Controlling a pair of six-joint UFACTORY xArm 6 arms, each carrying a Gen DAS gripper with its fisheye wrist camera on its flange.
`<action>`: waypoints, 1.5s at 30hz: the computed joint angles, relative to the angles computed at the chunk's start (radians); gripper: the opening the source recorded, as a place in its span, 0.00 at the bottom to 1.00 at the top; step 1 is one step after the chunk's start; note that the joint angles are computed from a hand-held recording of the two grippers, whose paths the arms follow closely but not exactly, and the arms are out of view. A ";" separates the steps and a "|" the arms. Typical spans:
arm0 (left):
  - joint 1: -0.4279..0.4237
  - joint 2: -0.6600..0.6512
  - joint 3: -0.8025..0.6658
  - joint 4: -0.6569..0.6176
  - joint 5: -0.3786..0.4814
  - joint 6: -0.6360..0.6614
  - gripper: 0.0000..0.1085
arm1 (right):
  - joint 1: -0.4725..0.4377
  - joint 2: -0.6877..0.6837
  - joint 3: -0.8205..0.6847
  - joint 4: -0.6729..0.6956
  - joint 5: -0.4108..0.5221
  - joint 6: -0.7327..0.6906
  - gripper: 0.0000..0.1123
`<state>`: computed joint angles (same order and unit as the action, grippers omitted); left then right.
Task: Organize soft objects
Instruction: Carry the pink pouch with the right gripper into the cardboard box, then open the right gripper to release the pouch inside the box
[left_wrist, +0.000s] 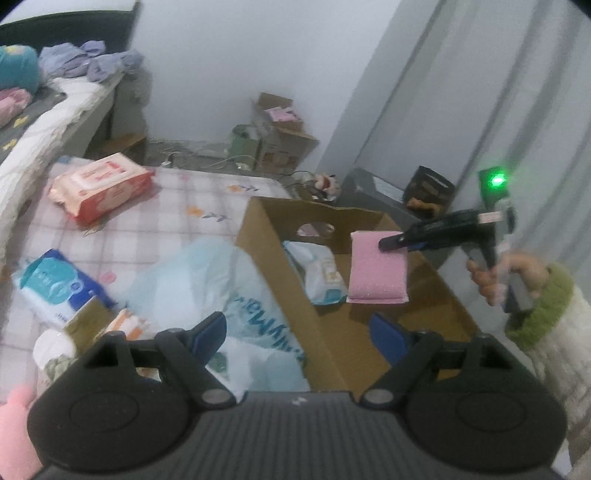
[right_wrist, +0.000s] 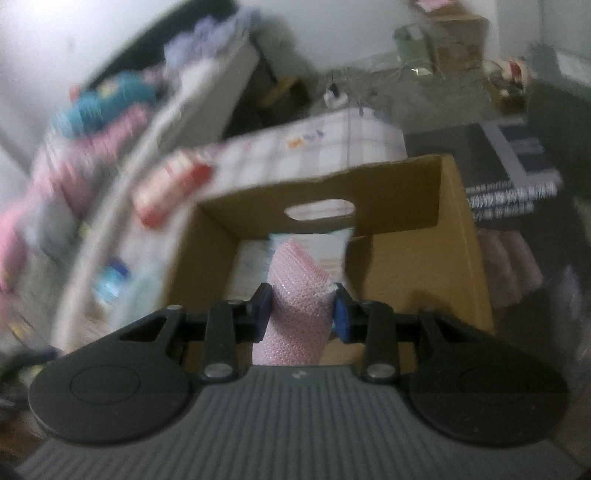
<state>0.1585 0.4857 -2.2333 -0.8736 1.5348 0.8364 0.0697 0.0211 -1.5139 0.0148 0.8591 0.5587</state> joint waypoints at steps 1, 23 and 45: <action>0.003 0.003 -0.004 0.003 -0.004 -0.006 0.79 | -0.002 0.049 -0.054 -0.025 0.045 -0.034 0.30; 0.014 0.075 -0.078 0.030 -0.009 -0.045 0.79 | -0.002 0.105 -0.077 -0.275 0.066 0.109 0.46; 0.102 0.109 -0.128 0.044 0.034 -0.051 0.80 | 0.067 0.167 -0.064 -0.239 0.209 0.201 0.27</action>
